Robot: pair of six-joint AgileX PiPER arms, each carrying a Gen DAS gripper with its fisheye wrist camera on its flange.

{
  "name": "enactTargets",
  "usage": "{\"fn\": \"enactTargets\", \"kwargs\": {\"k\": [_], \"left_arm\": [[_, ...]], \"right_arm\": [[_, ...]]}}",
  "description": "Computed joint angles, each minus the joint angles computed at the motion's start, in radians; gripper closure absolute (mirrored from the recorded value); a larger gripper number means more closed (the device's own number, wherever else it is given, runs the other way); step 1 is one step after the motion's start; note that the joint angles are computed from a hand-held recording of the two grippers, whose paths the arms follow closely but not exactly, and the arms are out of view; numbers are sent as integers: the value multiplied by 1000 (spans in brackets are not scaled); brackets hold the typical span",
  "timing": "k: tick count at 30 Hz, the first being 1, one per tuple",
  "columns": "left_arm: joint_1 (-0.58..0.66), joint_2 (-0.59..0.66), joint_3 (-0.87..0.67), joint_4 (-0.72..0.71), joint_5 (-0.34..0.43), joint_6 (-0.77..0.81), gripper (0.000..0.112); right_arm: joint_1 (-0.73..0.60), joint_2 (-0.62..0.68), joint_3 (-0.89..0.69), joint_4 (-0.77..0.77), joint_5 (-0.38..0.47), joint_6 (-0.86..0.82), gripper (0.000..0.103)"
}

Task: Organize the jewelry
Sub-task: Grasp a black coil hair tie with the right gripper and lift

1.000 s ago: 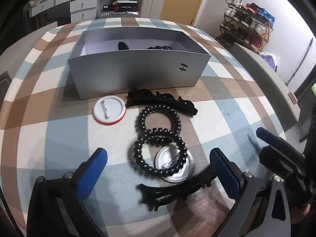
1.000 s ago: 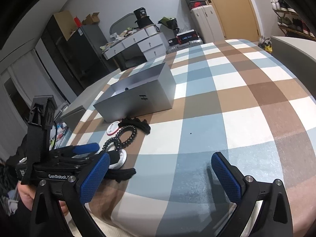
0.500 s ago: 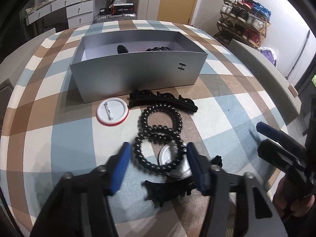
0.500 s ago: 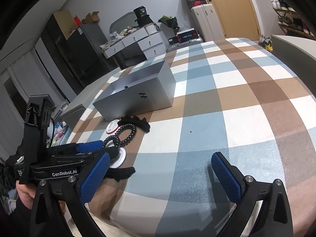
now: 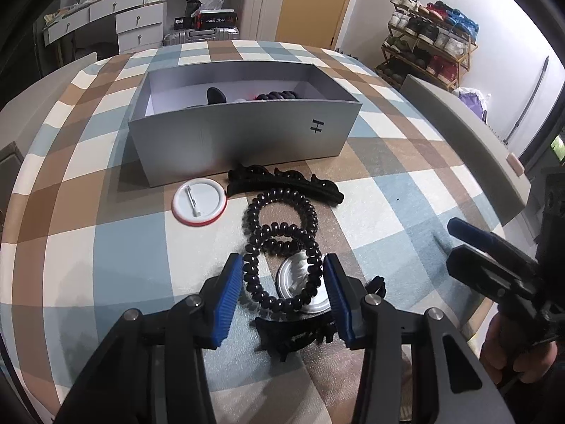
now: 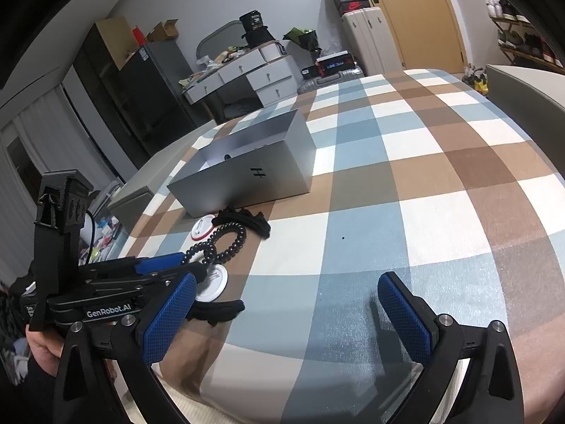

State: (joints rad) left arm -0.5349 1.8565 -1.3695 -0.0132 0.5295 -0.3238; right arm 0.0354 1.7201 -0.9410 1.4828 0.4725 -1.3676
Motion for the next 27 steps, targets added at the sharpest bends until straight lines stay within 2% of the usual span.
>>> {"fn": "enactTargets", "kwargs": {"k": [6, 13, 18, 22, 27], "left_arm": [[14, -27, 31, -12, -25, -1, 75], [43, -130, 132, 45, -84, -81, 75], [65, -184, 205, 40, -116, -103, 75], [83, -216, 256, 50, -147, -129, 75], [111, -256, 315, 23, -178, -107, 75]], "right_arm": [[7, -3, -8, -21, -5, 21, 0], [50, 50, -122, -181, 28, 195, 0], [129, 146, -276, -395, 68, 427, 1], [201, 207, -377, -556, 55, 593, 8], [292, 264, -476, -858, 16, 936, 15]]}}
